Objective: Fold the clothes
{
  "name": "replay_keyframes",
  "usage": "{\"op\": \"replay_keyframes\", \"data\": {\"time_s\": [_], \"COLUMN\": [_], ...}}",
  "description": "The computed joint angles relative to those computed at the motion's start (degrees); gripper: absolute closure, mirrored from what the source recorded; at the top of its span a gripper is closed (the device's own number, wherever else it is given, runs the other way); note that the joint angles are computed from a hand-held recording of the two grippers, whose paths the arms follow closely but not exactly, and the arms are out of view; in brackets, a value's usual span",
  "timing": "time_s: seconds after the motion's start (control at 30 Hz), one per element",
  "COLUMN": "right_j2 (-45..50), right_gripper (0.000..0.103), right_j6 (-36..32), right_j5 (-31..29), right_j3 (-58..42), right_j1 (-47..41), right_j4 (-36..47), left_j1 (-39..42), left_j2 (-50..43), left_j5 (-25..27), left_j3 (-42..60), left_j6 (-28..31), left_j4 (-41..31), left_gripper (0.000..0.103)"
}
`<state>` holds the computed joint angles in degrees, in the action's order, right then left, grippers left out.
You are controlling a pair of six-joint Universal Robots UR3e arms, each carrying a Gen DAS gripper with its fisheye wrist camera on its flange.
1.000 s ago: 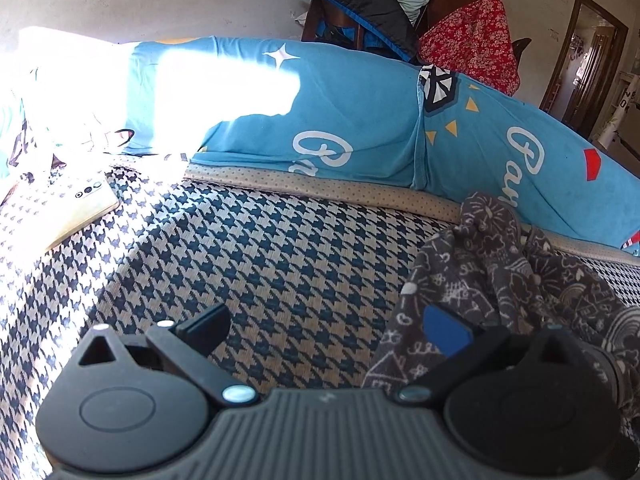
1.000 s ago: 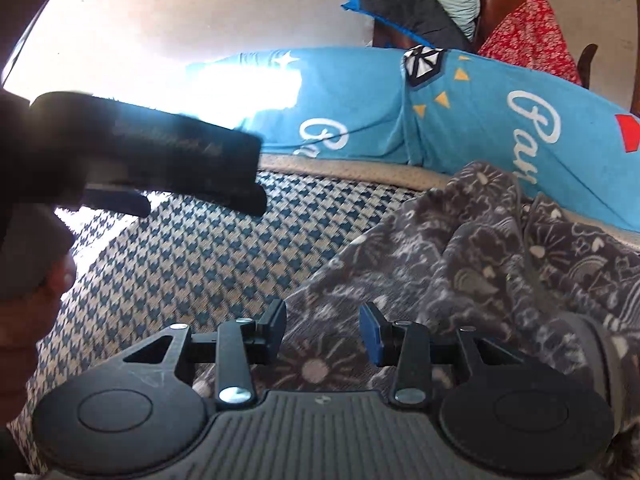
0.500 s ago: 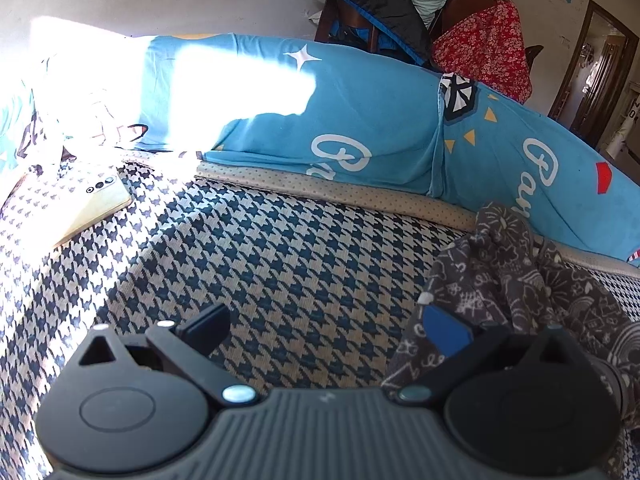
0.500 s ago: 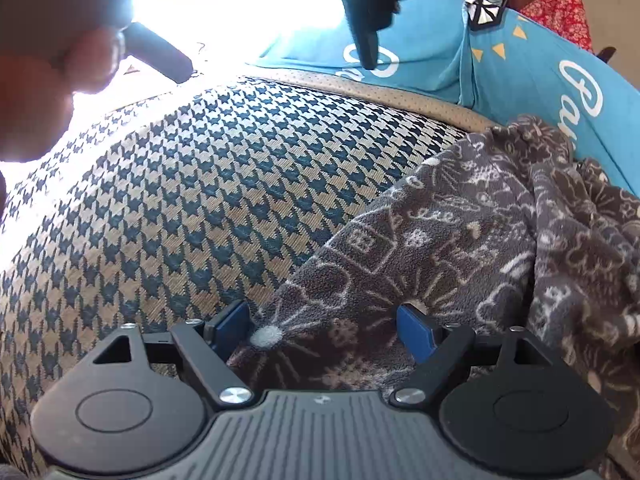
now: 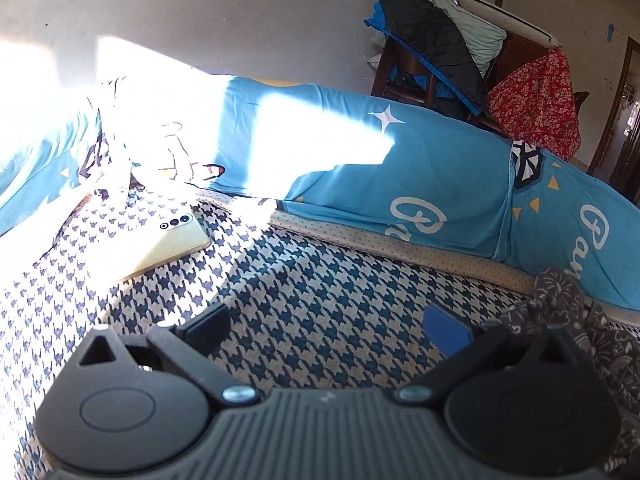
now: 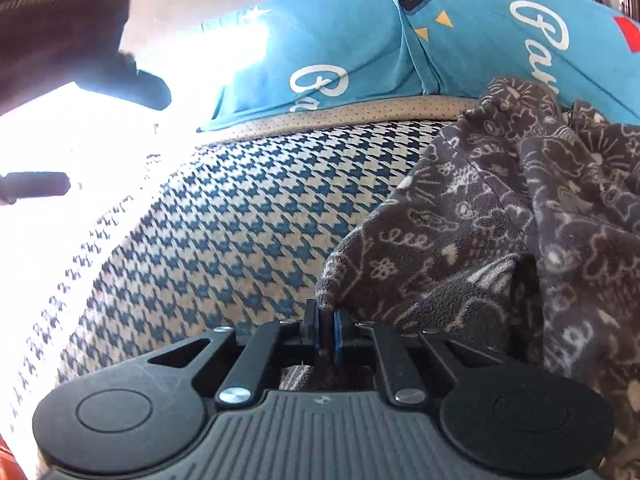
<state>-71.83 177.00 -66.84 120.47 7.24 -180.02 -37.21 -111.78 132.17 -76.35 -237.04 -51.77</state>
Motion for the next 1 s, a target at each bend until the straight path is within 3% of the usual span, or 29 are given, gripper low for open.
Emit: {"op": "replay_keyframes", "data": {"time_s": [0.13,0.43,0.5,0.53,0.57,0.73,0.9,1.0], "right_j2": [4.03,15.32,16.11,15.23,14.44,7.76,-0.88,-5.77], "right_gripper": [0.094,0.094,0.082,0.066,0.055,0.054,0.054,0.054], "right_j6": [5.37,17.92,16.86,14.69,12.52,8.22,5.57,4.37], "right_j5": [5.39,15.33,18.15,18.50,18.73,15.18,13.51,13.14], "right_j3": [-4.44,-13.90,-15.95,-16.73,-17.69,-14.77,-9.40,-6.18], "right_j1": [1.08,4.45,4.66,4.87,5.12,2.87,-3.73,-9.56], "right_j4": [-3.02,-15.58,-11.28,-6.16,-0.93,6.07,6.73,6.53], "left_j1": [0.13,0.30,0.34,0.38,0.38,-0.80,-2.90,-5.09], "left_j2": [2.34,6.17,6.22,6.17,6.03,2.98,-1.98,-7.57], "left_j5": [4.99,14.67,15.04,15.04,14.82,13.65,7.54,4.73], "left_j3": [-0.89,0.93,1.34,1.53,1.62,4.05,5.24,10.24], "left_j6": [-3.88,-19.07,-20.04,-20.13,-19.72,-16.36,-5.42,0.11], "left_j4": [-3.62,-21.63,-23.17,-23.59,-23.32,-20.41,-6.52,-2.36], "left_gripper": [0.000,0.000,0.000,0.000,0.000,0.000,0.000,0.000]}}
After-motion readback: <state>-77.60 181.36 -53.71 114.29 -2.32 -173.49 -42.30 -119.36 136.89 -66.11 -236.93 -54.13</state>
